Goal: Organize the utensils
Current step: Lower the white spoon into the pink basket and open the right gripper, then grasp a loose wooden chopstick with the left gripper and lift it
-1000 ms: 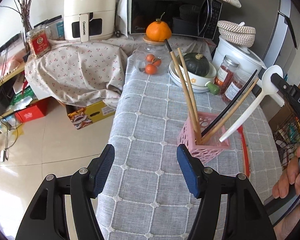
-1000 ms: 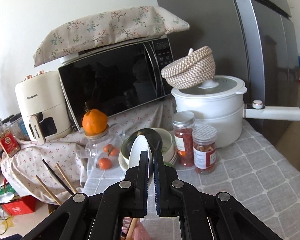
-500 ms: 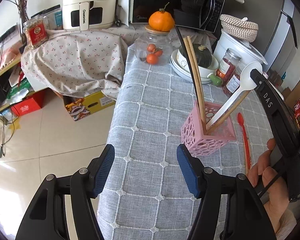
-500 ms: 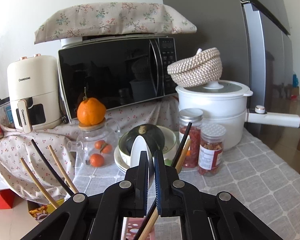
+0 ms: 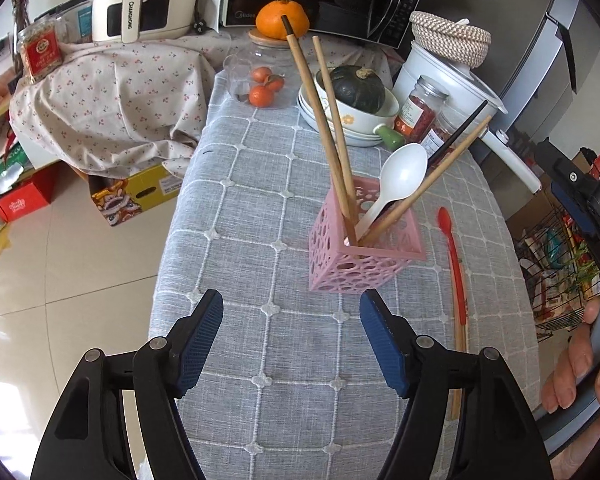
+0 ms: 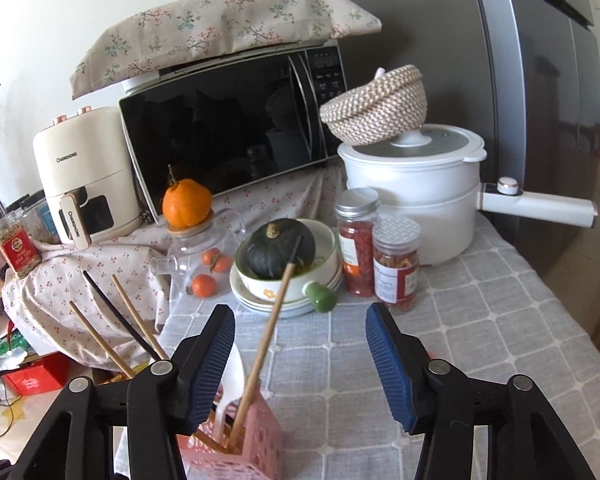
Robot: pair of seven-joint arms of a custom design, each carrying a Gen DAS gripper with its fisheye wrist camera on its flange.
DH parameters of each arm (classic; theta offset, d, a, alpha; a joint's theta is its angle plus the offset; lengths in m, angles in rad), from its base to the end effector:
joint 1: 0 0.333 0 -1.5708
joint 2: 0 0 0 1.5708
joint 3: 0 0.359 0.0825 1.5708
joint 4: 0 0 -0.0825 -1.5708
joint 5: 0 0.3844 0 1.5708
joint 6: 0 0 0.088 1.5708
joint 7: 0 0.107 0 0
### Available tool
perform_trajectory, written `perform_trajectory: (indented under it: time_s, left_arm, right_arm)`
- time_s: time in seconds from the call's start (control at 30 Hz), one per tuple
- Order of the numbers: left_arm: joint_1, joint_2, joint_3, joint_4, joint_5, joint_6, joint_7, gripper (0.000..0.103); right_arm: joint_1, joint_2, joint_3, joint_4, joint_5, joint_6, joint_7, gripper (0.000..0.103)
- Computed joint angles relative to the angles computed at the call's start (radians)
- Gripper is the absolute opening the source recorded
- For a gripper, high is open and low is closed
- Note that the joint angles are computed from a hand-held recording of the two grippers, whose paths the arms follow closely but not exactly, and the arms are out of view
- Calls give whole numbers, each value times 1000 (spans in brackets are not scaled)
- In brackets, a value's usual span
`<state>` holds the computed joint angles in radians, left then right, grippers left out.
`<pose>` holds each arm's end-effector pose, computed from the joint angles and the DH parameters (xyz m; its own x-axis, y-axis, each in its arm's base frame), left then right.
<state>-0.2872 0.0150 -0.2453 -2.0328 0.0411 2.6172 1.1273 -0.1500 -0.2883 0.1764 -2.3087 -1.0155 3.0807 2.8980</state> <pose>0.5159 -0.3042 0.5451 -0.1691 -0.9648 0.2016 -0.8642 0.0468 -0.5009 0.4782 0.0914 0.5919 -0.1686 -0.9649 -0.2012 -0.4354 0.2560 -0.8631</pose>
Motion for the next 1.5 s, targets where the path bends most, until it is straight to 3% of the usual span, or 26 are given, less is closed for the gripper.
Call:
perform_trajectory:
  time_s: [0.07, 0.17, 0.37, 0.57, 0.7, 0.93, 1.0, 1.07, 1.13, 1.2, 1.33, 1.5]
  left_arm:
    - [-8, 3, -7, 1, 6, 9, -2, 77]
    - [-22, 11, -14, 5, 27, 12, -11, 80]
    - [-51, 43, -20, 33, 46, -38, -9, 82]
    - [-83, 81, -23, 68, 49, -89, -3, 82]
    - [-112, 108, -27, 95, 72, -117, 1, 82]
    - [-153, 175, -46, 160, 5, -150, 69, 80]
    - [-164, 202, -51, 187, -27, -152, 92, 72]
    - [-181, 238, -50, 228, -32, -167, 110, 56]
    - [-200, 280, -44, 277, -27, -192, 119, 32]
    - [-205, 324, -45, 323, -65, -200, 124, 21]
    - [-216, 398, -48, 403, -134, -213, 136, 13]
    - [-257, 470, -27, 505, -112, -257, 126, 12]
  right_arm:
    - [103, -26, -98, -39, 141, -34, -160, 68]
    - [206, -60, -195, -79, 312, -99, -376, 72]
    - [306, -93, -303, -123, 558, -222, -682, 76]
    - [318, -91, -345, -144, 754, -310, -844, 79]
    - [292, -71, -344, -120, 848, -424, -920, 79]
    - [237, -58, -352, -113, 1004, -523, -1046, 79]
    - [221, -55, -352, -111, 1033, -542, -1074, 79]
    - [205, -55, -349, -110, 1048, -552, -1096, 79]
    - [195, -56, -351, -110, 1066, -559, -1120, 79]
    - [183, -58, -351, -110, 1076, -563, -1134, 79]
    - [173, -56, -364, -104, 1118, -579, -1174, 79]
    - [154, -55, -369, -99, 1141, -583, -1205, 79]
